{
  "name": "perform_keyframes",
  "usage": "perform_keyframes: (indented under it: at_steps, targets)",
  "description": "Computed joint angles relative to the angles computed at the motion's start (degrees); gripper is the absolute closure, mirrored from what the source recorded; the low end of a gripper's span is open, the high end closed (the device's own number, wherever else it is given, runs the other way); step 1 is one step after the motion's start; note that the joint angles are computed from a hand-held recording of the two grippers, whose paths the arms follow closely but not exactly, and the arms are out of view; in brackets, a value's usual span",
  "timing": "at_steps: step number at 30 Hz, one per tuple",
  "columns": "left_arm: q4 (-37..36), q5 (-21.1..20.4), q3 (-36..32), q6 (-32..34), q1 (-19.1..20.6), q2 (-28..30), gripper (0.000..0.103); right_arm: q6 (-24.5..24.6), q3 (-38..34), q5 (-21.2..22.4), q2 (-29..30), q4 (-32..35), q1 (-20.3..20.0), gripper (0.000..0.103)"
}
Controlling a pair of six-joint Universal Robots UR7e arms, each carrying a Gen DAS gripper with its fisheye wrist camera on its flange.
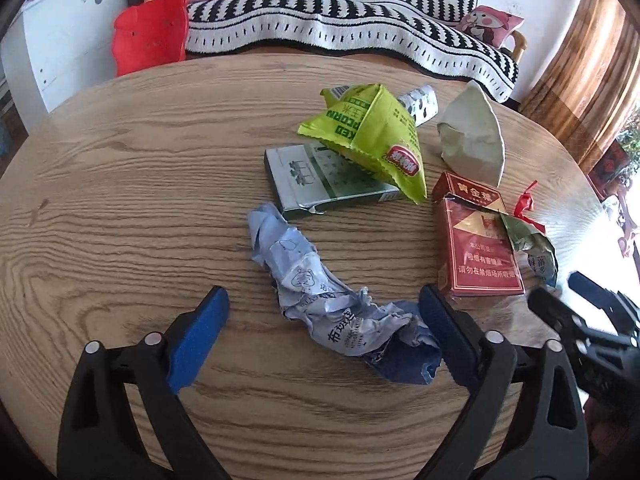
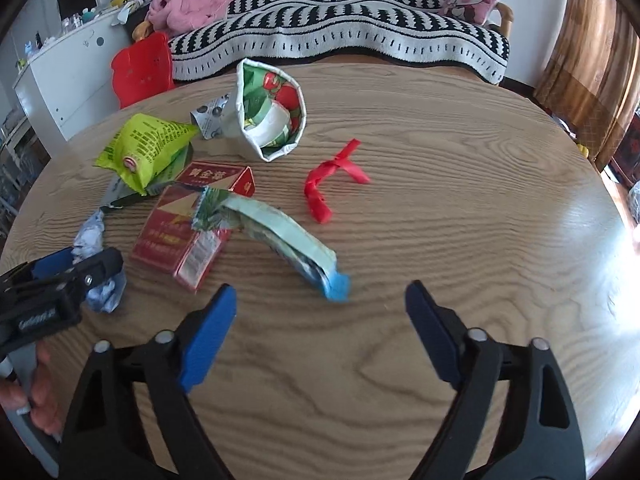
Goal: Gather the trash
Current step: 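Grasp a crumpled blue-white wrapper with the left tool while the right tool grasps a green-white strip, then carry the wrapper and green-white strip to the bin and open both tools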
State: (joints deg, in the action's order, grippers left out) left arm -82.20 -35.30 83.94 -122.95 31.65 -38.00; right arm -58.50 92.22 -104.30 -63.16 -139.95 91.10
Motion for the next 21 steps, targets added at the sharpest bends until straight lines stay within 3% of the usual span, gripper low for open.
perform_keyframes:
  at_steps: [3, 5, 6, 7, 16, 21]
  targets:
    - [2.44, 0.60, -1.50, 1.44, -0.31, 1.15, 0.049, -0.33, 0.02, -0.01, 0.87, -1.53, 0.34, 0.032]
    - [-0.03, 0.87, -0.41, 3.63, -0.55, 0.64, 0.060, -0.43, -0.18, 0.59, 0.93, -1.33, 0.40, 0.052]
    - [-1.07, 0.66, 0.16, 3.95, -0.69, 0.28, 0.062, -0.09, -0.50, 0.91, 0.91, -0.41, 0.44, 0.079]
    - [-1.46, 0.51, 0.58, 4.04, -0.78, -0.06, 0.065, 0.81, -1.11, 1.10, 0.92, 1.31, 0.41, 0.090]
    - [3.43, -0.28, -0.94, -0.56, -1.92, -0.33, 0.068, 0.74, -1.28, 4.49, -2.31, 4.45, -0.02, 0.094]
    - [4.72, 0.84, -4.50, 0.18, -2.50, 1.67, 0.068, -0.29, -2.22, 4.70, -4.20, 5.55, -1.29, 0.094]
